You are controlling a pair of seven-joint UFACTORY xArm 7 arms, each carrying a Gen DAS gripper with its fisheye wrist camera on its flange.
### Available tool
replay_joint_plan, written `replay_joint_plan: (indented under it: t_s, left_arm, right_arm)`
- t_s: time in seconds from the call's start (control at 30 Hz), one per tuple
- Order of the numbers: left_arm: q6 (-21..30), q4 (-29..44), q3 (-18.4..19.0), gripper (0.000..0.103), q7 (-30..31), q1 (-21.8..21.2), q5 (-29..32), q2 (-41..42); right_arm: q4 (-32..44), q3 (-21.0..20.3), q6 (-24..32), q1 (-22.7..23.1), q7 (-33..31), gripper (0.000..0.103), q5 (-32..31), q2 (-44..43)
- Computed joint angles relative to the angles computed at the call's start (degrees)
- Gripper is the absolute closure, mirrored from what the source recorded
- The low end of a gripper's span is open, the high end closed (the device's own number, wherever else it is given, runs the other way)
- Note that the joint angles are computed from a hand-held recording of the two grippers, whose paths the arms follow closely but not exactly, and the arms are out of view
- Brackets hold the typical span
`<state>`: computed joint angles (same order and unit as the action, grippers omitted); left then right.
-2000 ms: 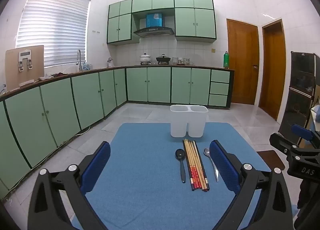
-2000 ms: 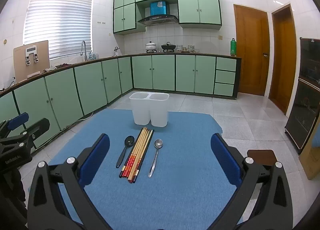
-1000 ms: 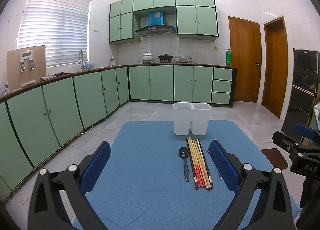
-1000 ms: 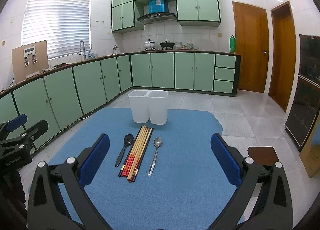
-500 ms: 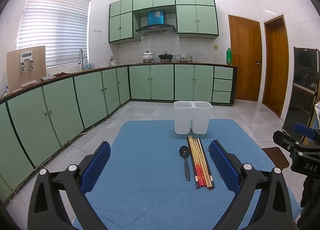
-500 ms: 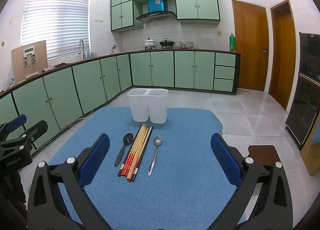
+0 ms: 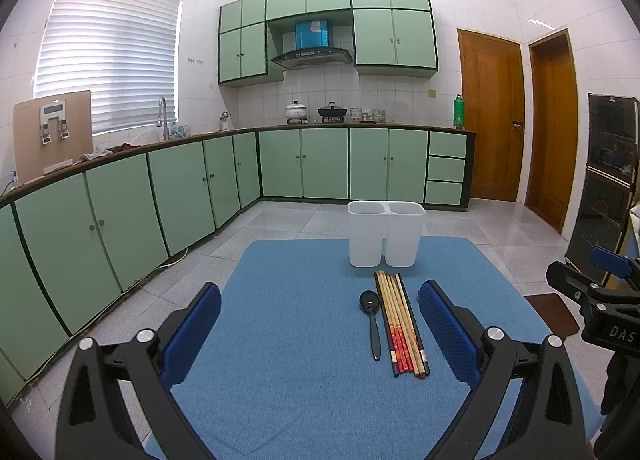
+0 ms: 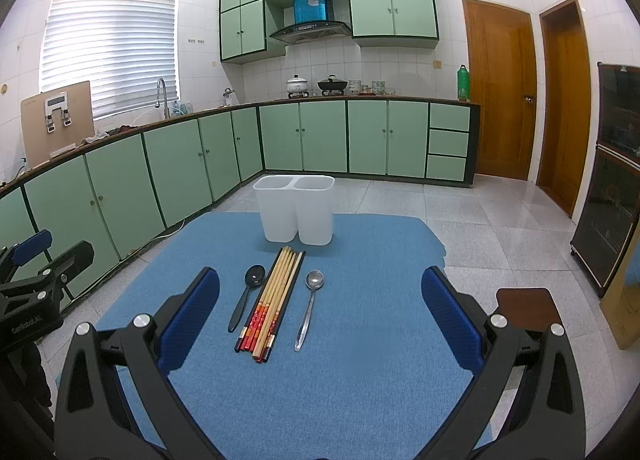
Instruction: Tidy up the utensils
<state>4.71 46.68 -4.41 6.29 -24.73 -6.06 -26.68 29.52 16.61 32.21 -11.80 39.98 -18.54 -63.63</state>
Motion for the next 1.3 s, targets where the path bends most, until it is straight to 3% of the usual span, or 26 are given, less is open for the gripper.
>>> replay_joint_plan:
  t_s: [0.93,1.3]
  left_arm:
    - [0.6,0.1,-0.9,0.006,-1.1,0.8,0.8,0.5]
    - [2.6,4.4,-2.4,0.006,-1.7,2.6,1.8,6.2]
  right_arm:
    - [0.0,-0.8,0.0,-0.2,-0.1,0.005,0.0,1.0]
    - [1.5,-2.3,-1.0,-1.4,-1.6,0.005,-0.8,6.9]
